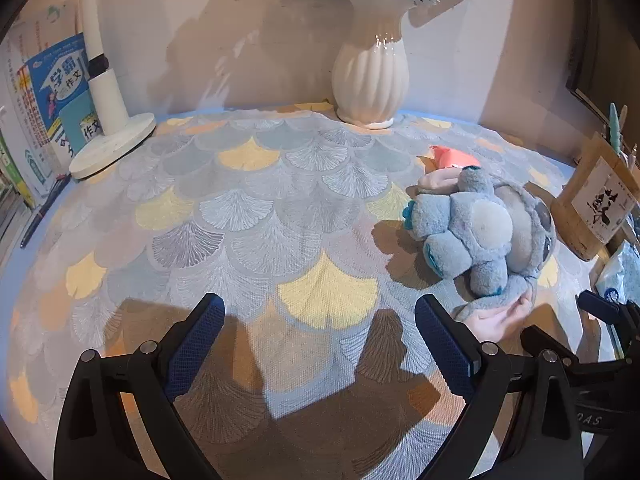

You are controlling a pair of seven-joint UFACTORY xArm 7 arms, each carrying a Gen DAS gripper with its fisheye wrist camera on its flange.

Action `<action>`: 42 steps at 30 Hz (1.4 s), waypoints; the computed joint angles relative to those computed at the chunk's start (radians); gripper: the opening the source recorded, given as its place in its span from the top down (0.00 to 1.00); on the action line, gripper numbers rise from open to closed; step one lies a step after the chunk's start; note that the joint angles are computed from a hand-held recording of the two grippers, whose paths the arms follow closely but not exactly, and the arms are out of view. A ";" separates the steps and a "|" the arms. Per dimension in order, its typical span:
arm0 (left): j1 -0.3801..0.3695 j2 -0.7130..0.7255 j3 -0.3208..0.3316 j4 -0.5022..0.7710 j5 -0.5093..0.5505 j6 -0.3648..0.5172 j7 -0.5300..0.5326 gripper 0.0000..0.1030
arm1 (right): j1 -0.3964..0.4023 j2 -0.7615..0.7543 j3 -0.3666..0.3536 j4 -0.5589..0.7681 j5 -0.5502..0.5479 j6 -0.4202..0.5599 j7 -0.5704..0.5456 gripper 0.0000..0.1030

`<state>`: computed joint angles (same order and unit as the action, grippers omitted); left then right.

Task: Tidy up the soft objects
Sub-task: 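Move both open tools toward the blue plush toy and pink pouch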

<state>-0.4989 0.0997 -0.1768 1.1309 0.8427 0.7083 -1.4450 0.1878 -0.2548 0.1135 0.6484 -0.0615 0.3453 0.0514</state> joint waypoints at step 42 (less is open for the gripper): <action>-0.021 0.010 -0.011 0.063 -0.054 -0.010 0.170 0.07 | 0.002 0.010 -0.002 0.008 0.004 -0.001 -0.012 0.00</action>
<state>-0.5197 0.1102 -0.1875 1.1936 0.7884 0.6984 -1.2751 0.1897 -0.2451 0.1115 0.6559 -0.0576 0.3446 0.0392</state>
